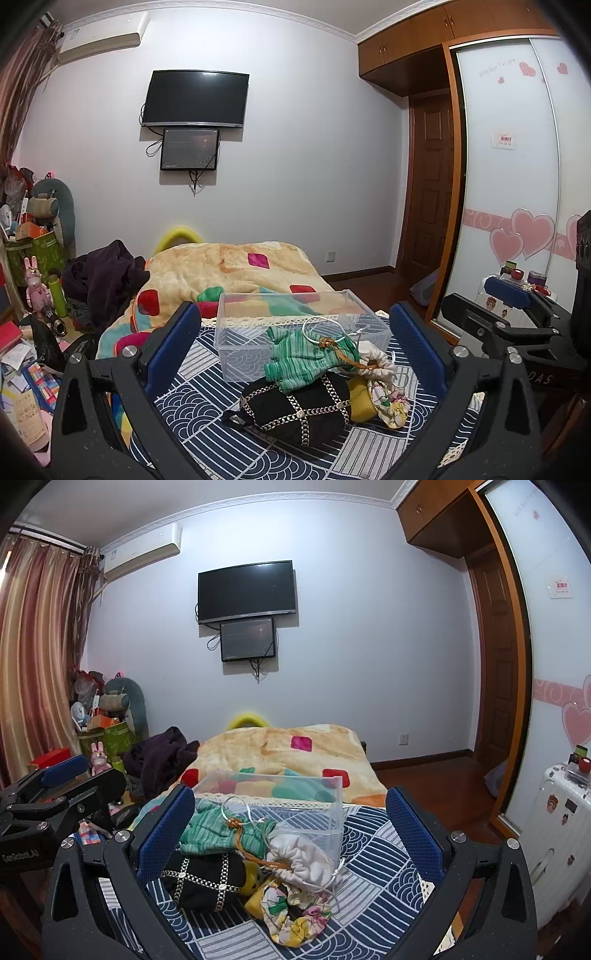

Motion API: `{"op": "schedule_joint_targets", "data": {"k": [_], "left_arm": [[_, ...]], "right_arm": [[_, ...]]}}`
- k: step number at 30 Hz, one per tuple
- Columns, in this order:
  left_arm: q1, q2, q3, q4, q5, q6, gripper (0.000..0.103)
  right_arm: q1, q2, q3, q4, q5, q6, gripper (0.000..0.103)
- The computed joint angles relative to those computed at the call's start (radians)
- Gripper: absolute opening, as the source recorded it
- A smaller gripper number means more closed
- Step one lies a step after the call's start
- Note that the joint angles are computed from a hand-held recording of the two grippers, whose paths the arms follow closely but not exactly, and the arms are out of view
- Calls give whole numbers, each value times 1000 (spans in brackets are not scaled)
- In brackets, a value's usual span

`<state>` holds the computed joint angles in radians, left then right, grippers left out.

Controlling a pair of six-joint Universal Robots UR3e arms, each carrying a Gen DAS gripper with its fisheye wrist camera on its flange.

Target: Organize soft objects

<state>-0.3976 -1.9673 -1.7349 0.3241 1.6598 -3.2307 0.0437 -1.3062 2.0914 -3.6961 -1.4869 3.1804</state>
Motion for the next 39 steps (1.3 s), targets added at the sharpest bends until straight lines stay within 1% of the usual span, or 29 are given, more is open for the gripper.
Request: {"op": "schedule_joint_targets", "data": {"k": [39], "left_arm": [[4,1,-3,5,-4,-3,103]], "right_arm": [[13,-31,-3,26,-6,7,103]]}}
